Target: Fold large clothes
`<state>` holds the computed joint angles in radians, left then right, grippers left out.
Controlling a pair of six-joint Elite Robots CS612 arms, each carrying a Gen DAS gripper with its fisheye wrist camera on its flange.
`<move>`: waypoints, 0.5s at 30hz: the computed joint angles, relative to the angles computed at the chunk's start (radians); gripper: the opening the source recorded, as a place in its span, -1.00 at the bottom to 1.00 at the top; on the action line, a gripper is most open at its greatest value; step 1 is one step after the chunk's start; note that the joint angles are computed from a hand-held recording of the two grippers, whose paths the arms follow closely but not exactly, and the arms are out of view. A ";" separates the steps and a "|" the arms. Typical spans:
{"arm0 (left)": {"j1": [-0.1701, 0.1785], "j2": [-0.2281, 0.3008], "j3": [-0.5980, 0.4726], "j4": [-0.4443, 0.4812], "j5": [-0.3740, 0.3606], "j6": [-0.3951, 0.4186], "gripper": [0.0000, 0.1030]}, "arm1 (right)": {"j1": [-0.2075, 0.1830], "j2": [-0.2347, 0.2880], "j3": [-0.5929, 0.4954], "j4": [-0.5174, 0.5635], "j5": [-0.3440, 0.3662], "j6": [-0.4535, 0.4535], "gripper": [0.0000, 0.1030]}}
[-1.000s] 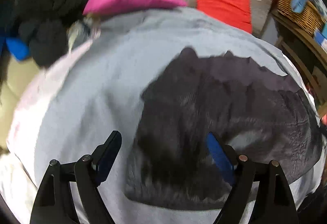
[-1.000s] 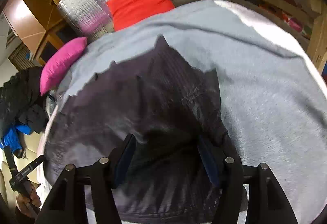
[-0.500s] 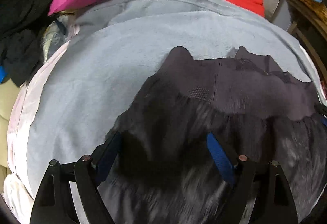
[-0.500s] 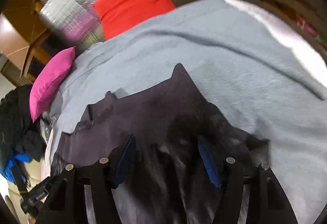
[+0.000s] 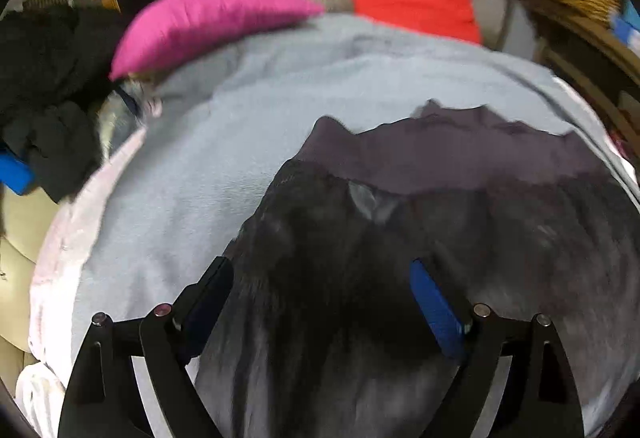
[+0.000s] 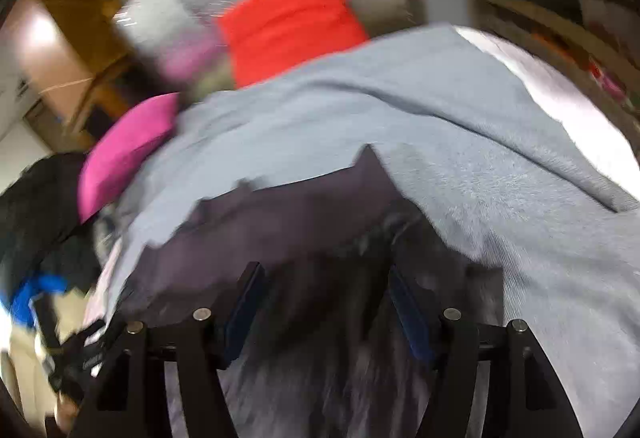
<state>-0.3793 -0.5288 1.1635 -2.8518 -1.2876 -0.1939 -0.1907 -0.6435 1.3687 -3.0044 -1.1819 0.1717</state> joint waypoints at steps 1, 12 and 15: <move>-0.004 -0.017 0.040 -0.037 0.016 0.005 0.76 | 0.002 -0.019 0.033 -0.017 0.000 -0.026 0.33; -0.004 -0.058 0.174 0.013 0.073 -0.139 0.77 | 0.044 -0.070 0.233 -0.082 -0.110 -0.116 0.33; -0.003 -0.055 0.162 0.030 0.069 -0.128 0.78 | 0.069 -0.069 0.234 -0.097 -0.197 -0.206 0.33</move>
<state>-0.3825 -0.5839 1.3260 -2.8221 -1.2191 -0.3224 -0.1221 -0.7127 1.6032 -3.1010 -1.3790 -0.0344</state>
